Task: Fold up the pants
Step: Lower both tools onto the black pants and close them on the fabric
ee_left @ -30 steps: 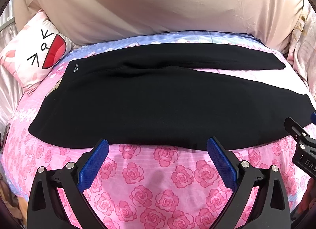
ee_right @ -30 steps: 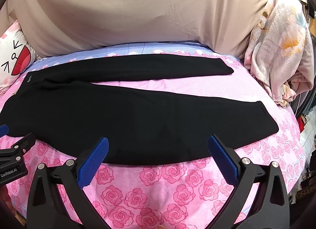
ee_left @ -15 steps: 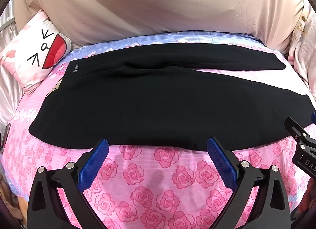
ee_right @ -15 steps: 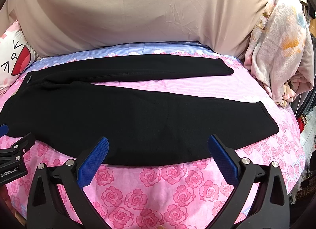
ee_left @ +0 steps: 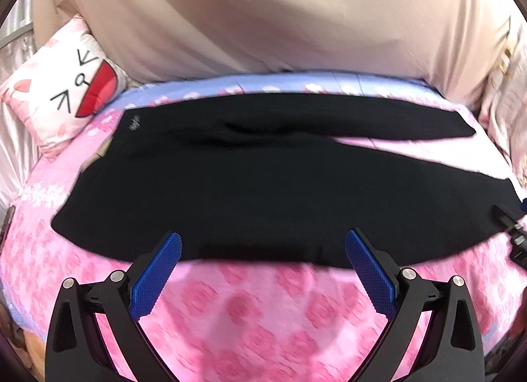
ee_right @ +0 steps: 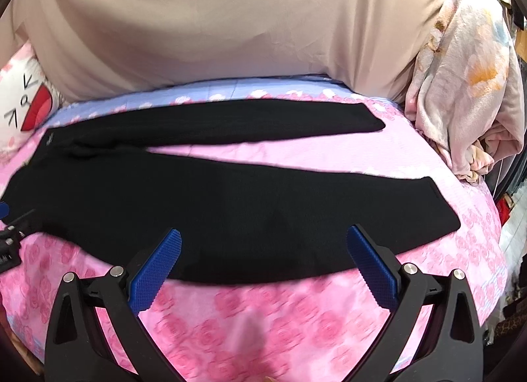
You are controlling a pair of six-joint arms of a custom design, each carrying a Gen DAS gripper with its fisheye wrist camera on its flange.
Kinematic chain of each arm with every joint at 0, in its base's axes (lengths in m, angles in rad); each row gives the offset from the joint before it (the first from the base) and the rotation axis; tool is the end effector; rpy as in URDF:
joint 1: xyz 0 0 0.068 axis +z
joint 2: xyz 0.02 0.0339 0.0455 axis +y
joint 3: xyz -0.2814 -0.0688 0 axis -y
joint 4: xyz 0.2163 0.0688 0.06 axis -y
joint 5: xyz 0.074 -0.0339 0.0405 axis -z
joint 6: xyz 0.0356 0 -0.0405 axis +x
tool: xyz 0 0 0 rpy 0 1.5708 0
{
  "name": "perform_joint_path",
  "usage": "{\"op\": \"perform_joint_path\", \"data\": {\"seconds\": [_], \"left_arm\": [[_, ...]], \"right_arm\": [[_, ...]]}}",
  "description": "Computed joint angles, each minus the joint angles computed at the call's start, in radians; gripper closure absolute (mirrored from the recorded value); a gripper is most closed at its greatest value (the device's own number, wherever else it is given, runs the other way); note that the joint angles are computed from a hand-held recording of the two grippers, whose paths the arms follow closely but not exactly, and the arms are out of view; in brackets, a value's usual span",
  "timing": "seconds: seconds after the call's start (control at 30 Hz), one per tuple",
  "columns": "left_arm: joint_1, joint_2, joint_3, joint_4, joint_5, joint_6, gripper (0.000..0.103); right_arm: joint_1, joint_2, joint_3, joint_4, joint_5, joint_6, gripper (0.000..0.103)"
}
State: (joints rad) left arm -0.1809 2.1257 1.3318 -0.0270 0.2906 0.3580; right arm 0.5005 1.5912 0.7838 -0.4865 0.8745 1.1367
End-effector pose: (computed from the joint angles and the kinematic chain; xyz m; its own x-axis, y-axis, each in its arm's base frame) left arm 0.4274 -0.0885 0.1614 -0.5465 0.4412 -0.7118 0.5936 0.8036 0.0424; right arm 0.2281 0.0937 0.1869 -0.4672 0.4077 -0.7845 0.7136 0.6978 -0.0624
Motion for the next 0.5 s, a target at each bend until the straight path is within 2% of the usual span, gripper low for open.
{"op": "perform_joint_path", "data": {"seconds": [0.03,0.13,0.17,0.23,0.3,0.4,0.5], "left_arm": [[0.001,0.011,0.027,-0.006,-0.007,-0.003,0.006],[0.003,0.067,0.15,-0.022,-0.057,-0.036,0.006],[0.003,0.088,0.195,-0.033,-0.063,-0.053,0.006],[0.002,0.127,0.28,-0.062,-0.053,-0.088,0.006],[-0.001,0.159,0.339,-0.055,-0.038,-0.126,0.006],[-0.018,0.198,0.386,0.018,-0.046,-0.157,0.006],[-0.044,0.24,0.449,0.023,-0.075,-0.134,0.006]], "right_arm": [[-0.042,-0.052,-0.019,0.008,0.004,-0.052,0.005],[-0.255,-0.185,-0.082,0.143,-0.026,-0.356,0.005],[-0.378,-0.213,-0.103,0.237,-0.072,-0.509,0.005],[-0.571,-0.214,-0.113,0.365,-0.2,-0.699,0.005],[-0.79,-0.144,-0.065,0.46,-0.385,-0.841,0.005],[-1.035,0.025,0.085,0.515,-0.631,-0.963,0.005],[-1.16,0.202,0.273,0.497,-0.75,-1.025,0.005]]}}
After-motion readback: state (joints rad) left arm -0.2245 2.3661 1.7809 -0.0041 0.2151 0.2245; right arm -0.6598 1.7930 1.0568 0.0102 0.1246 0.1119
